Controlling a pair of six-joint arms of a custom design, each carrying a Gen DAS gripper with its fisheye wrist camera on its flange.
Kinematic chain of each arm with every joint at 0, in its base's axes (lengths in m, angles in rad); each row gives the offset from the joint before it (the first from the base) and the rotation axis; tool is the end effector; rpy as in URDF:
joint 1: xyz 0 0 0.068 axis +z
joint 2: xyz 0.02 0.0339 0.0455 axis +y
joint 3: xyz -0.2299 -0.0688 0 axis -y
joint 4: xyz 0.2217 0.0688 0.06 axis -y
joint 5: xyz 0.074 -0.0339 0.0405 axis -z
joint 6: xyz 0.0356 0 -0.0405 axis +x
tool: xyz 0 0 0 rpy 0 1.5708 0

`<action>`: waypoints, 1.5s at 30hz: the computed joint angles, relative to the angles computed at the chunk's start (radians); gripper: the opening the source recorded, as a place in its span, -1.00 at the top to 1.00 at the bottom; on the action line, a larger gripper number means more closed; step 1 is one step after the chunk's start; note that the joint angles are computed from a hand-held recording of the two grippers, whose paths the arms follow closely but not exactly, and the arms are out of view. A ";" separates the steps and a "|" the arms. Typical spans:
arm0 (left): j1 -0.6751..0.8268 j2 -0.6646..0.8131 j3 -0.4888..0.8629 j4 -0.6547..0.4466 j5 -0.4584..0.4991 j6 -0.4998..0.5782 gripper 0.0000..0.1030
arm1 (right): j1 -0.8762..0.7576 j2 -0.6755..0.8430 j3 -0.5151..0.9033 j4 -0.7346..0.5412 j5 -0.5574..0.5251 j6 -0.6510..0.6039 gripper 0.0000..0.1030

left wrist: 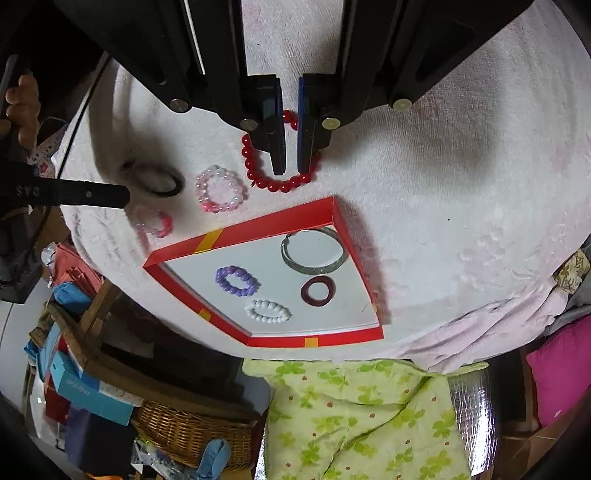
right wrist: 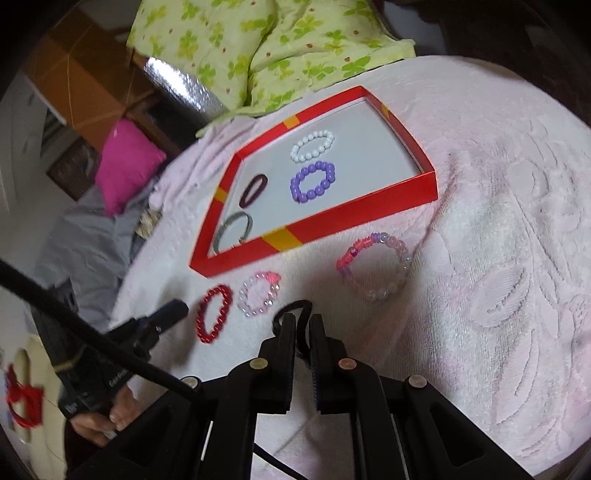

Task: Organize jewelry
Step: 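Close the left tool on the red beaded bracelet and lift it while the right holds the black hair tie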

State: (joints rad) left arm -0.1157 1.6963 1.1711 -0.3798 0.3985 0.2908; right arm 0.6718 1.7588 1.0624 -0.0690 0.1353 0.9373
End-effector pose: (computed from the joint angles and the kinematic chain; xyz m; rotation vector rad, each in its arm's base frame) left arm 0.3328 -0.0526 0.1983 0.6531 2.3328 -0.4130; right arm 0.2772 0.2143 0.1675 0.3891 2.3869 0.6284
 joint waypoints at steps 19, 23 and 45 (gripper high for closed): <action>-0.070 0.080 0.012 -0.009 -0.145 0.016 -0.31 | 0.001 0.079 0.119 -0.175 0.034 -0.006 0.27; -0.060 0.074 0.000 -0.002 -0.101 0.019 0.33 | 0.015 0.112 0.158 -0.188 0.030 -0.039 0.27; 0.046 -0.014 0.020 -0.023 0.098 -0.029 0.82 | 0.008 -0.063 -0.077 0.100 0.004 -0.019 0.81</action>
